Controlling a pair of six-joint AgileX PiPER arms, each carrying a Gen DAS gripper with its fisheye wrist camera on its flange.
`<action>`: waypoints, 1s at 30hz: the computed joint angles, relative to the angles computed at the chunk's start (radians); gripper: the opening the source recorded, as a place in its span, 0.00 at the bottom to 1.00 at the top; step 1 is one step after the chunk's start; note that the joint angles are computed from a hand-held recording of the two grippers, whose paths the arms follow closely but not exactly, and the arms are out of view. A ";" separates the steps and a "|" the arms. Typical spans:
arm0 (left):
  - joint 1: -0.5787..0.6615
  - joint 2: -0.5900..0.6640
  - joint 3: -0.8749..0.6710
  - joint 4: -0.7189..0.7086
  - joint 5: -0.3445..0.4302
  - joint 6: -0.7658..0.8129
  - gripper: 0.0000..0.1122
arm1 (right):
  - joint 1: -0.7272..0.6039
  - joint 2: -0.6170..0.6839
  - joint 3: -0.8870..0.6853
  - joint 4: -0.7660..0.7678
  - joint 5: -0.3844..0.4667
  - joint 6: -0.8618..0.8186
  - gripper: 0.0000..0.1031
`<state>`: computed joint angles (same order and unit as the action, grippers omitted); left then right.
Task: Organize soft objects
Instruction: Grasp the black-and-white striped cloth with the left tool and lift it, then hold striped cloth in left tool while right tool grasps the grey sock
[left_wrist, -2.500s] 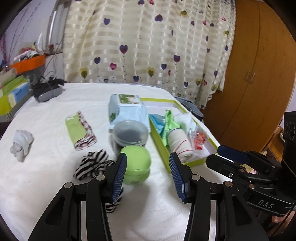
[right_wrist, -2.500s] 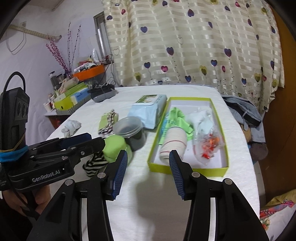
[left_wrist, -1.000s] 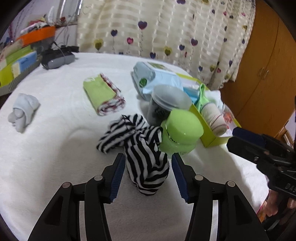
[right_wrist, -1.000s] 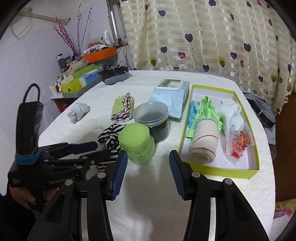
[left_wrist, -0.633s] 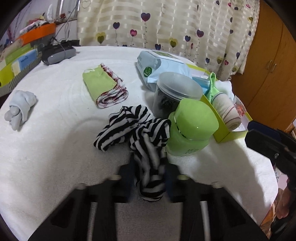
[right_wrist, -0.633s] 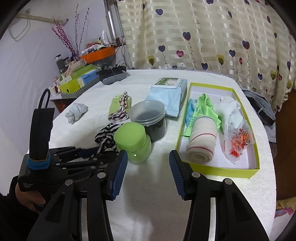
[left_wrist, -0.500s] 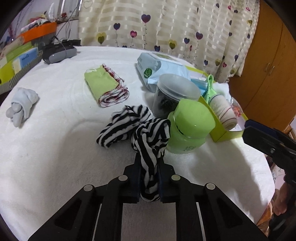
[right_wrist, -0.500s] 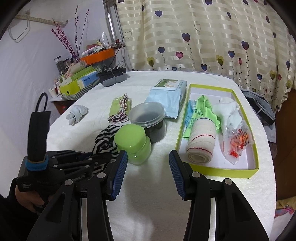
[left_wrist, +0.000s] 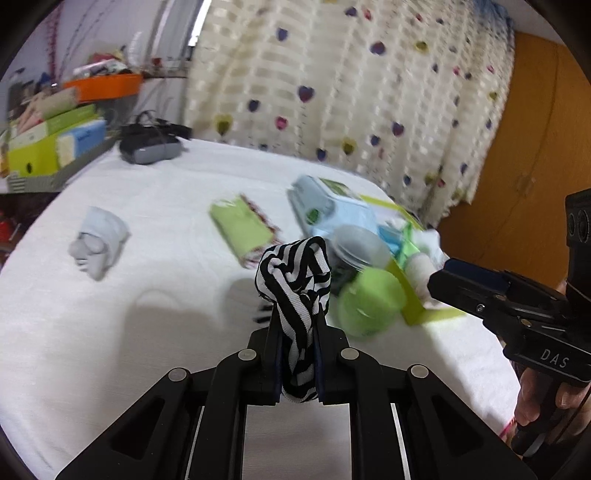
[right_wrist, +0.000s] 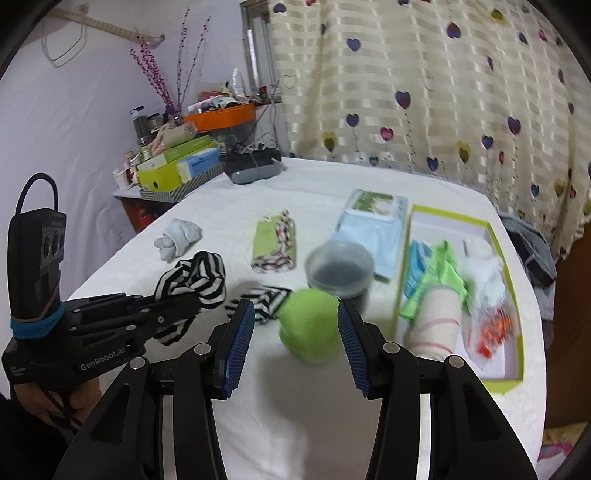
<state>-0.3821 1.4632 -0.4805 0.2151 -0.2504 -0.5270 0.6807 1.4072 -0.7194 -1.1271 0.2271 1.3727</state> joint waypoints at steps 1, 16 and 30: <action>0.027 -0.003 0.006 0.034 -0.007 -0.031 0.11 | 0.006 0.012 -0.014 0.007 0.004 -0.009 0.47; 0.480 0.084 0.022 0.490 -0.181 -0.354 0.11 | 0.058 0.396 -0.475 0.624 0.048 -0.680 0.47; 0.805 0.195 -0.037 0.682 -0.271 -0.447 0.11 | 0.080 0.818 -1.046 1.283 0.230 -1.266 0.47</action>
